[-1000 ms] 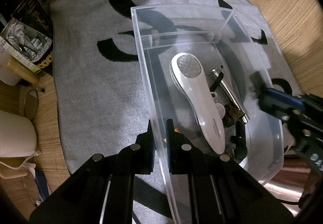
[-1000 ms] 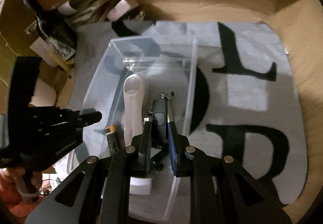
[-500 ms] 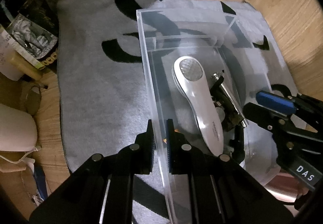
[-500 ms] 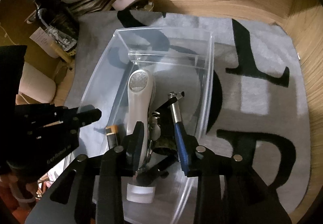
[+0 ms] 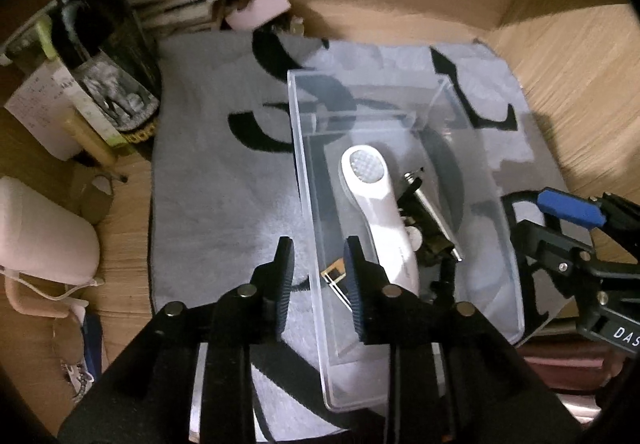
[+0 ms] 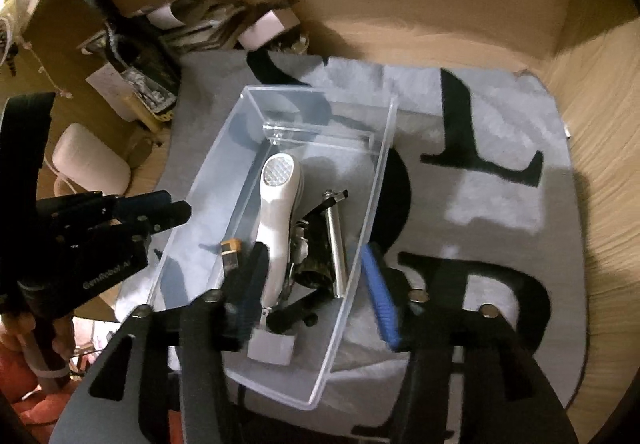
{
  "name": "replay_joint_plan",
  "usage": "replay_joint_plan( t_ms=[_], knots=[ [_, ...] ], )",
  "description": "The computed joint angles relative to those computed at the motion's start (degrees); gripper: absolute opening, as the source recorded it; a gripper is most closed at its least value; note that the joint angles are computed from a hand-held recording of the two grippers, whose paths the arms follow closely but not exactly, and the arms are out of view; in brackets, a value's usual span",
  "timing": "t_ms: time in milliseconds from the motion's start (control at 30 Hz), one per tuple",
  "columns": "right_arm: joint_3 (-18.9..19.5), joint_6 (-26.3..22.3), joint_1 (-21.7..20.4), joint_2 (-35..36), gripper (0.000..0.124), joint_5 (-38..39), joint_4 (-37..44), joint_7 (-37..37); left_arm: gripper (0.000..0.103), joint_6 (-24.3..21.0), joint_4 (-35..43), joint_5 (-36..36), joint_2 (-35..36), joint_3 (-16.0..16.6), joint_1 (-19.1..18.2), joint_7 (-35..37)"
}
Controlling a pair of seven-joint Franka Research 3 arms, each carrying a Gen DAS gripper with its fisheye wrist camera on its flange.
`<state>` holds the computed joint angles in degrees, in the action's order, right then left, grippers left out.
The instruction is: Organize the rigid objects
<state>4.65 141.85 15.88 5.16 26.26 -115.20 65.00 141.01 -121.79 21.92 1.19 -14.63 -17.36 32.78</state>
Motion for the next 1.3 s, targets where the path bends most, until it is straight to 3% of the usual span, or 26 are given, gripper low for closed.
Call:
replay_joint_plan(
  t_ms=[167, 433, 733, 1300],
  knots=[
    [-0.2, 1.8, -0.2, -3.7, 0.053, 2.1, -3.3, -3.8, 0.046, 2.7, -1.5, 3.9, -2.6, -0.6, -0.5, -3.5],
    [-1.0, 5.8, 0.1, -8.9, 0.076, 5.2, -8.7, -7.4, 0.08, 4.5, -2.4, 14.4, -5.6, -2.4, -1.0, -11.4],
    [-1.6, 6.1, 0.3, -10.7, 0.08, 7.6, -10.3, -9.2, 0.082, 4.4, -2.5, 17.6, -6.4, -3.5, -1.9, -12.6],
    [-1.9, 4.6, 0.3, -10.9, 0.08, 7.7, -9.8, -8.6, 0.082, 3.6, -2.1, 15.7, -6.3, -3.3, -2.4, -12.1]
  ],
)
